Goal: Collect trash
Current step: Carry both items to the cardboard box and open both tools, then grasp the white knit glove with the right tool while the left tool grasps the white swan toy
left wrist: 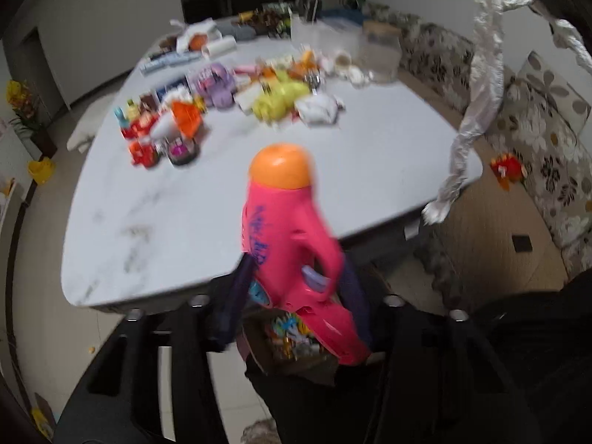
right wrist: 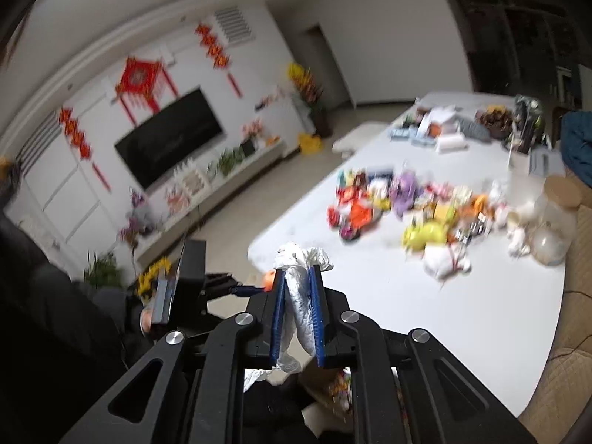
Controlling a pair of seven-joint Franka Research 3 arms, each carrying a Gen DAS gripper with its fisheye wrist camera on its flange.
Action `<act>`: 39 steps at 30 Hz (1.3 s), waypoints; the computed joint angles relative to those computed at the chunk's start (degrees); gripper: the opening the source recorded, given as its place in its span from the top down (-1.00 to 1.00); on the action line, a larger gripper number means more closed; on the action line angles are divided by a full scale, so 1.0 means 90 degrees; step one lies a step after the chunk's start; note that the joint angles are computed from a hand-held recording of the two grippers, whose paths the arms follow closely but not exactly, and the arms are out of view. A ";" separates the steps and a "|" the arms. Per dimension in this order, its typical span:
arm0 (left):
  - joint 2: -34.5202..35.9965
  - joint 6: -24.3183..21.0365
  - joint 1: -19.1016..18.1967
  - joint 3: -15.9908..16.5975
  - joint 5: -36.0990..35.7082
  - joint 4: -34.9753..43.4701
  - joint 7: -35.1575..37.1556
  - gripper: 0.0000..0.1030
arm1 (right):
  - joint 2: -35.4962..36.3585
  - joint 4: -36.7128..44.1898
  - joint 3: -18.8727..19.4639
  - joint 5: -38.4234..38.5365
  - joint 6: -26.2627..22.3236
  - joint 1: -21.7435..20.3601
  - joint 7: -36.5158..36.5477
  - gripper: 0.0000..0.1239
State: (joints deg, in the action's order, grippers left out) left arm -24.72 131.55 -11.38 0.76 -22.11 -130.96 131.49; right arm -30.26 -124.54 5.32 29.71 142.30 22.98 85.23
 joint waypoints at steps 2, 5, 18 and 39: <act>0.0103 -0.0075 0.0016 -0.0035 0.0070 -0.0106 -0.0005 0.15 | 0.0035 -0.0134 -0.0013 0.0014 -0.0294 0.0068 -0.0041 0.78; 0.0166 -0.0019 0.0073 -0.0097 0.0193 -0.0361 0.0034 0.05 | 0.0177 -0.0414 -0.0023 0.0112 -0.0731 0.0127 -0.0038 0.77; 0.0736 0.0232 0.0408 -0.0161 0.0548 -0.0203 -0.0458 -0.23 | 0.1401 -0.0607 0.0359 -0.1106 -0.0681 -0.0116 0.0781 0.11; 0.3102 0.0510 0.1229 -0.0719 0.0353 0.2778 -0.1218 -0.35 | 0.4643 0.2570 -0.0343 -0.3814 -0.0083 -0.0480 0.5482 0.17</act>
